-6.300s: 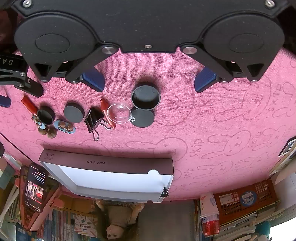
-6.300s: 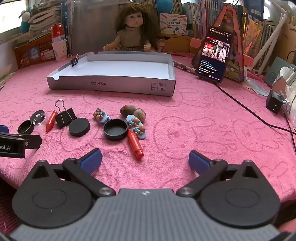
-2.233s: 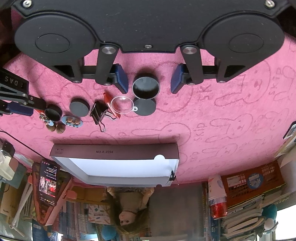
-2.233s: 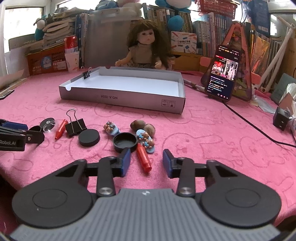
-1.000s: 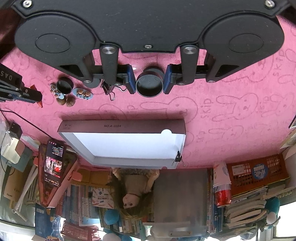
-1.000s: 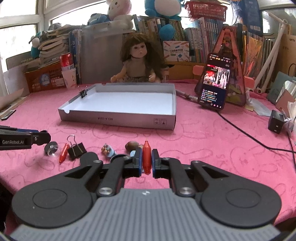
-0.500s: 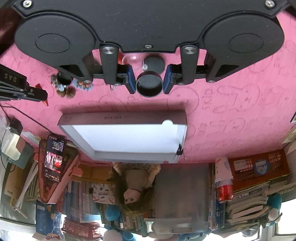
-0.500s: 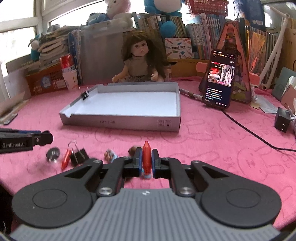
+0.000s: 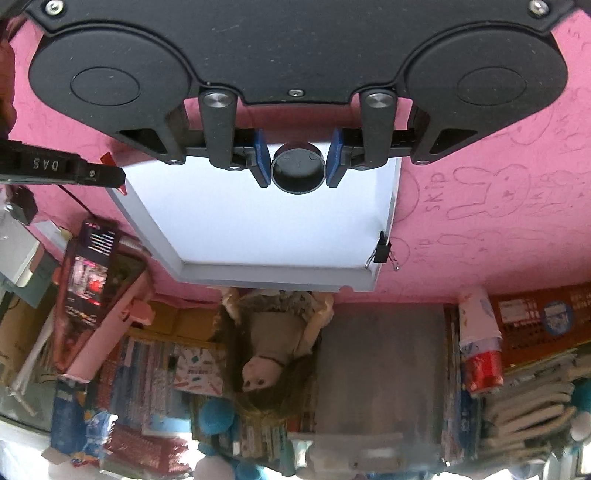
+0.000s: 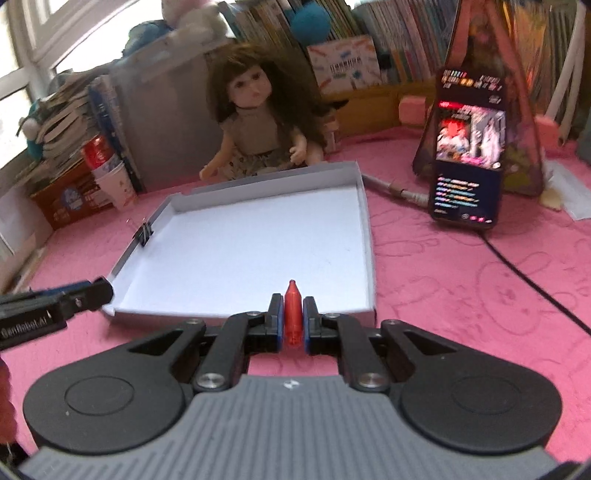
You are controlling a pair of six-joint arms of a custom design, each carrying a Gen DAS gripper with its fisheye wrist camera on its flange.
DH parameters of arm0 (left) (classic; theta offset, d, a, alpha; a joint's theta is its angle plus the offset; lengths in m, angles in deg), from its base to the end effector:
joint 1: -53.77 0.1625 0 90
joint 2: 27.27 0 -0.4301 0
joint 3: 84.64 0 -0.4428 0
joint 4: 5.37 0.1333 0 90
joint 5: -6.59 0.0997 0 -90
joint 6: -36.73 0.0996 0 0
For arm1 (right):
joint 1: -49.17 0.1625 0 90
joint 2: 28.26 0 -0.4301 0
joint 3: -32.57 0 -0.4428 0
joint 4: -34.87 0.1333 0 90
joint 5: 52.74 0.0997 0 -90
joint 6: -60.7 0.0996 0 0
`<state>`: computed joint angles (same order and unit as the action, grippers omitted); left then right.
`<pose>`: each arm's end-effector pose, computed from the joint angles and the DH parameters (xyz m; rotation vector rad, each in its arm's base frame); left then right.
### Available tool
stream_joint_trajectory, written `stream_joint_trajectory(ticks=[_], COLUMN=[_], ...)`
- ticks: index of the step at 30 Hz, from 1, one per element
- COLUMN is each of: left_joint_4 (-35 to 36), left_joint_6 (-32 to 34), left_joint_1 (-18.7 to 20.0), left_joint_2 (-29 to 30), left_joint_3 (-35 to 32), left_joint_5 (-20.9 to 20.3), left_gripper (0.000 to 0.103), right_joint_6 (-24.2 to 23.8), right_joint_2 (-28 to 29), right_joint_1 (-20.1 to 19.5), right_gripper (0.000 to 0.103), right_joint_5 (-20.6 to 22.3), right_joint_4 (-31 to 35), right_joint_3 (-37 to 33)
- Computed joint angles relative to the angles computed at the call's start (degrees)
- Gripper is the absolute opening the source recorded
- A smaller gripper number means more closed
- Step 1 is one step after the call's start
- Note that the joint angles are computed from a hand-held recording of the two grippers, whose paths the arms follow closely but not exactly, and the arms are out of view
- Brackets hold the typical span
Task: Organize rigid objects
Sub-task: 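Carry the red marker and black cup over the white tray with both tools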
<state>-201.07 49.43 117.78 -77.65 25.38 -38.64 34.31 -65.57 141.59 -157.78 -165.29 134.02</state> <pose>-0.0880 -0.6448 0.1344 0.3739 2.2553 -1.0581 0.1358 -0.6685 0.0297 0.4965 -2.5085 0.9906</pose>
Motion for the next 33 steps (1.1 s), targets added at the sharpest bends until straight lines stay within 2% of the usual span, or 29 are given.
stream_joint_trajectory(ticks=[5, 11, 19, 27, 33], left_joint_4=[5.0, 8.9, 10.4, 8.7, 7.7], left_joint_6=[-1.3, -2.3, -3.1, -1.0, 0.1], left_joint_1=[2.1, 3.7, 4.8, 4.7, 4.6], left_joint_2=[3.3, 5.8, 7.1, 8.0, 8.3], left_joint_3=[-6.4, -10.2, -11.3, -11.0, -10.8], left_joint_5=[1.6, 2.8, 3.4, 4.2, 4.1], left_gripper=[0.030, 0.030, 0.030, 0.030, 0.031], right_joint_6=[1.2, 1.9, 2.3, 1.7, 1.0], right_joint_2=[2.7, 5.8, 8.1, 8.7, 8.8], right_joint_1=[1.0, 1.7, 2.0, 2.0, 2.0], right_gripper=[0.014, 0.014, 0.014, 0.015, 0.021], right_joint_5=[-3.2, -7.3, -10.5, -11.4, -11.3], right_joint_4=[6.3, 11.0, 11.4, 10.7, 10.0], right_joint_3=[-6.6, -11.9, -14.3, -14.4, -14.4])
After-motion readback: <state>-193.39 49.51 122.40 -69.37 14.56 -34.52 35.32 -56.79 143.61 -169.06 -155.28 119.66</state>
